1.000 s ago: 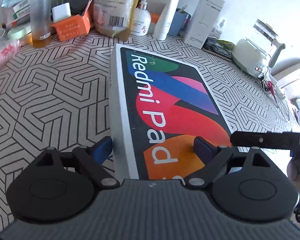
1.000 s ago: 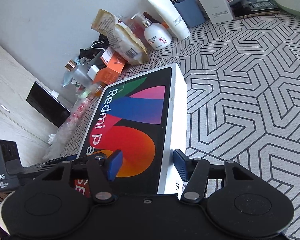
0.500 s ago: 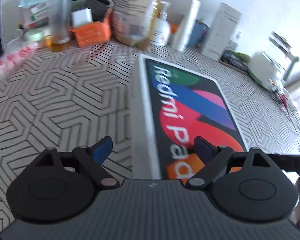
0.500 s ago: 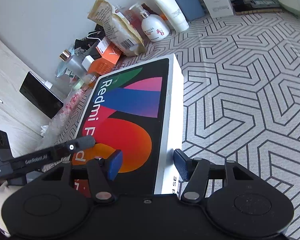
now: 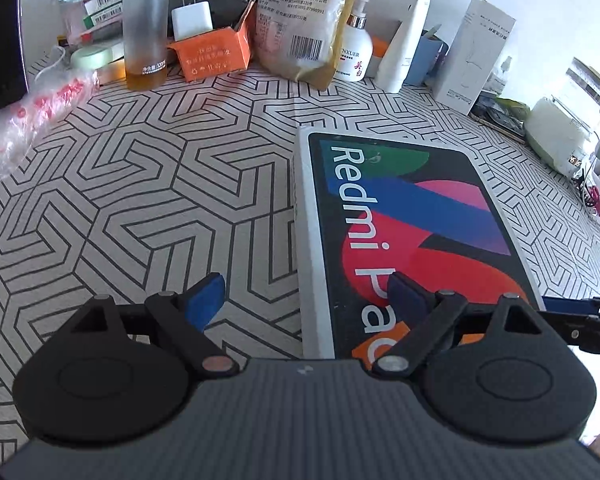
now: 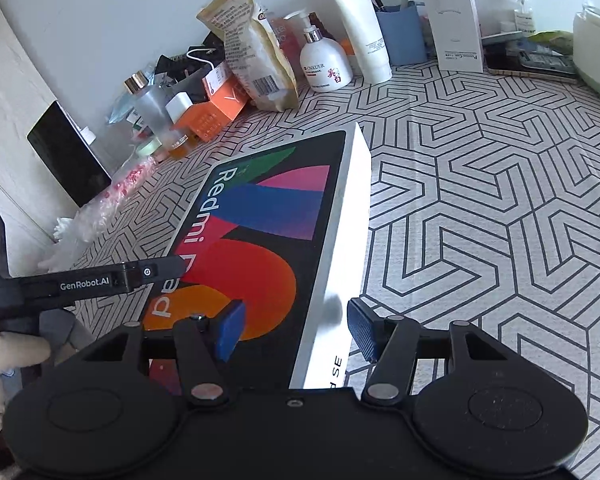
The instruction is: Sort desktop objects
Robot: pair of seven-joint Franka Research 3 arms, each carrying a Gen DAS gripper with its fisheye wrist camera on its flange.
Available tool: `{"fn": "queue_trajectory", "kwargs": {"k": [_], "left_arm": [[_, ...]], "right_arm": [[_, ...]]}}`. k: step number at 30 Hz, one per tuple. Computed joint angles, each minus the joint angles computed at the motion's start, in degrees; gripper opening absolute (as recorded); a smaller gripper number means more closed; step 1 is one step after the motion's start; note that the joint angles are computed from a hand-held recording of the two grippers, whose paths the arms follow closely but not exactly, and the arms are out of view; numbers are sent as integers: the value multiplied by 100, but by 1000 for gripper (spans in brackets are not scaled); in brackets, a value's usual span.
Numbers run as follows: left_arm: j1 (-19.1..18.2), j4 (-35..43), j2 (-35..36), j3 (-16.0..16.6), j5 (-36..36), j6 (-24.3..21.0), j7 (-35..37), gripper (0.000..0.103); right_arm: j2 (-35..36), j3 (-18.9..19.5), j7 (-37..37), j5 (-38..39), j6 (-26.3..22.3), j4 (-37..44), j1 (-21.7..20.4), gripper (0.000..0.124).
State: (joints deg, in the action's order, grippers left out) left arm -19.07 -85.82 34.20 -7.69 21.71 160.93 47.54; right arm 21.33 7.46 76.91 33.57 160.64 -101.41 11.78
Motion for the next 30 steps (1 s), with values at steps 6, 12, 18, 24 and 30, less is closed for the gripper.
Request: {"fn": "queue_trajectory", "kwargs": {"k": [6,12,18,24,30], "left_arm": [[67,46,39,-212,-177,-70,335,88],[-122,118,76,-35,-40,-117,198,90],[-207,99,77,75,26,-89,-40,95],[-376,141,86,251,407,-118,-396,95],[-283,91,94,183,352,-61,-563,102]], "right_arm": [[9,-358,495,-767,-100,1,307,63],[-5,-461,854,-1364,-137,-29,399,63],[-15,-441,963,-1503,-127,-52,369,64],[-29,-453,1054,-1593,-123,-76,366,71],[-17,-473,1159,-1677,-126,-70,389,72]]}}
